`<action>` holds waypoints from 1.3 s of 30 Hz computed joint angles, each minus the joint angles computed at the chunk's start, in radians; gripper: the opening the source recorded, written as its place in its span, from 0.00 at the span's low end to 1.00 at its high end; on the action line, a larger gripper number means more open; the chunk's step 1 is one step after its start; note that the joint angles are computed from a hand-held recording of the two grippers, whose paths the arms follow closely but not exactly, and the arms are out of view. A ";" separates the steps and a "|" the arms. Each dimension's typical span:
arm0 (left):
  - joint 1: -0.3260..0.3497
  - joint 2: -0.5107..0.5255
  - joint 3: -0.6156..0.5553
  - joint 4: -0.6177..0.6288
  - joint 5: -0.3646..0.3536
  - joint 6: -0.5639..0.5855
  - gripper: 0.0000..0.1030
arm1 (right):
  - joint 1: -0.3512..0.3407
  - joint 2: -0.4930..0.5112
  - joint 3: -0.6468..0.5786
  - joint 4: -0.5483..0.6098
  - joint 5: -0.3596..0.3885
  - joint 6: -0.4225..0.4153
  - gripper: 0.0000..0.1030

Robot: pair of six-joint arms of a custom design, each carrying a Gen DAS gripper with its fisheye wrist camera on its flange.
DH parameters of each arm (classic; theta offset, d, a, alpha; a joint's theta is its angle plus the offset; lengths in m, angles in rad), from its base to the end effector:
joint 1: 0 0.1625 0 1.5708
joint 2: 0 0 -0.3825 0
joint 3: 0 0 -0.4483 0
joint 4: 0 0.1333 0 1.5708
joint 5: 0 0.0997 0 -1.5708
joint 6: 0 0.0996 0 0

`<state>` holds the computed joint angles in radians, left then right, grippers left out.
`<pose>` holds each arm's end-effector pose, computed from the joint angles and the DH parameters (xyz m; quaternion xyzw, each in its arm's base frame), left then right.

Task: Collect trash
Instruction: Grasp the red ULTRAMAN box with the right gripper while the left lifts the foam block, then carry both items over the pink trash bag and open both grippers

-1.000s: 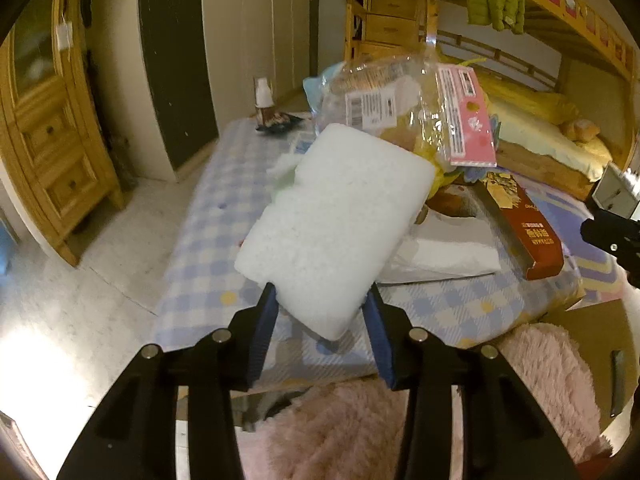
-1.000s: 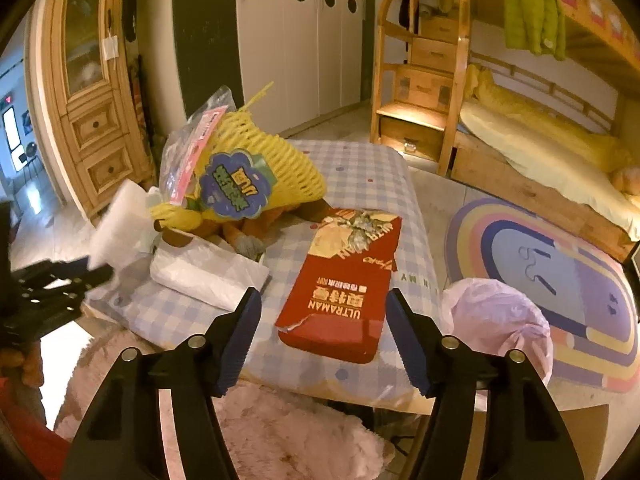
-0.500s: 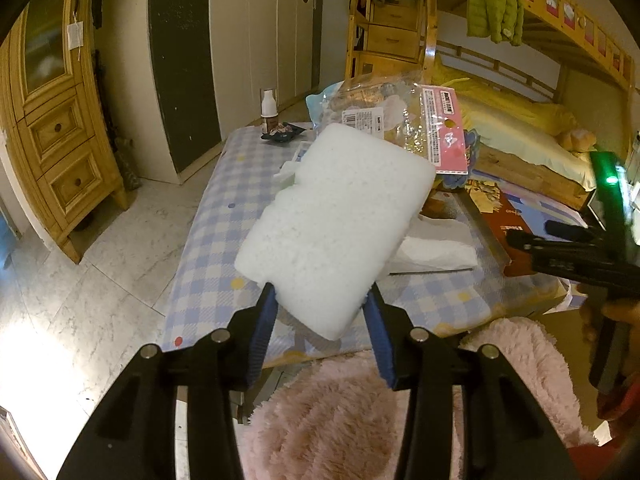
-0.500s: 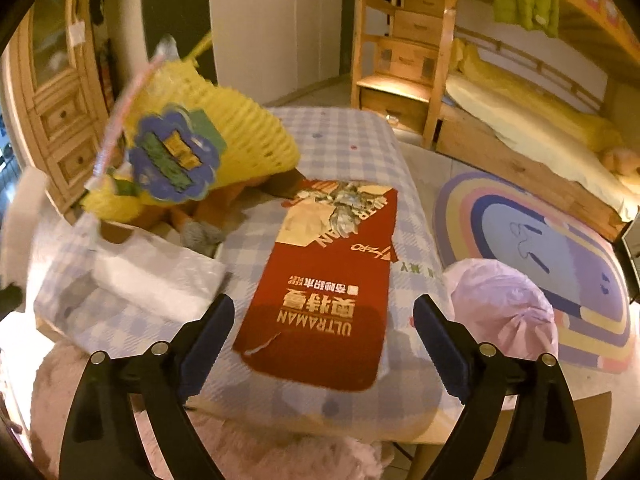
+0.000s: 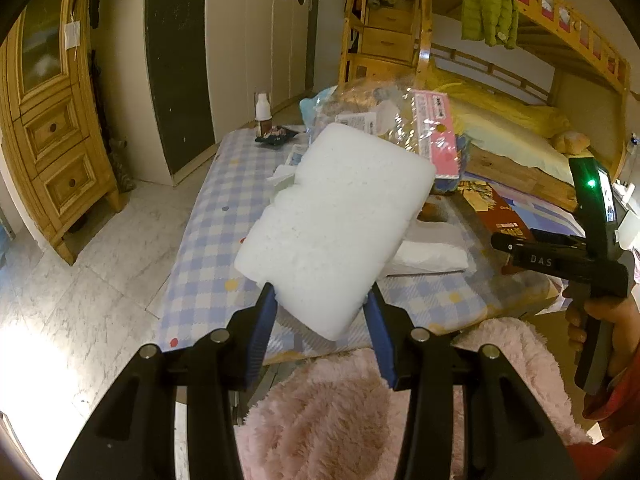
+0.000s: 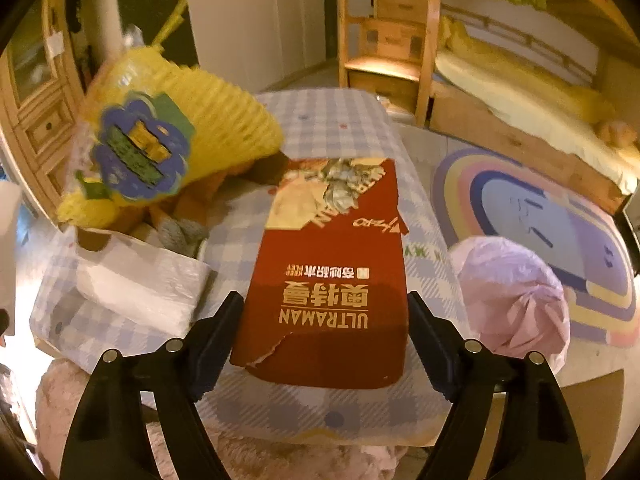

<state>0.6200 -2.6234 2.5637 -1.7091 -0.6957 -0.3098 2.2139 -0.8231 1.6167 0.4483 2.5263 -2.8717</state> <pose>-0.0617 -0.3018 0.3357 0.2442 0.8687 -0.3208 0.2879 0.3406 -0.3679 0.0368 0.0886 -0.8748 0.3304 0.3431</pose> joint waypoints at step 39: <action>0.032 1.326 -0.353 -0.943 -0.545 0.467 0.44 | -0.271 -0.621 0.444 -0.197 0.126 -0.187 0.86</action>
<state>0.6518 -1.2977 2.2109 -2.6522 -1.2409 0.1572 1.9433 -1.4445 2.0607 0.2510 2.6528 -3.0590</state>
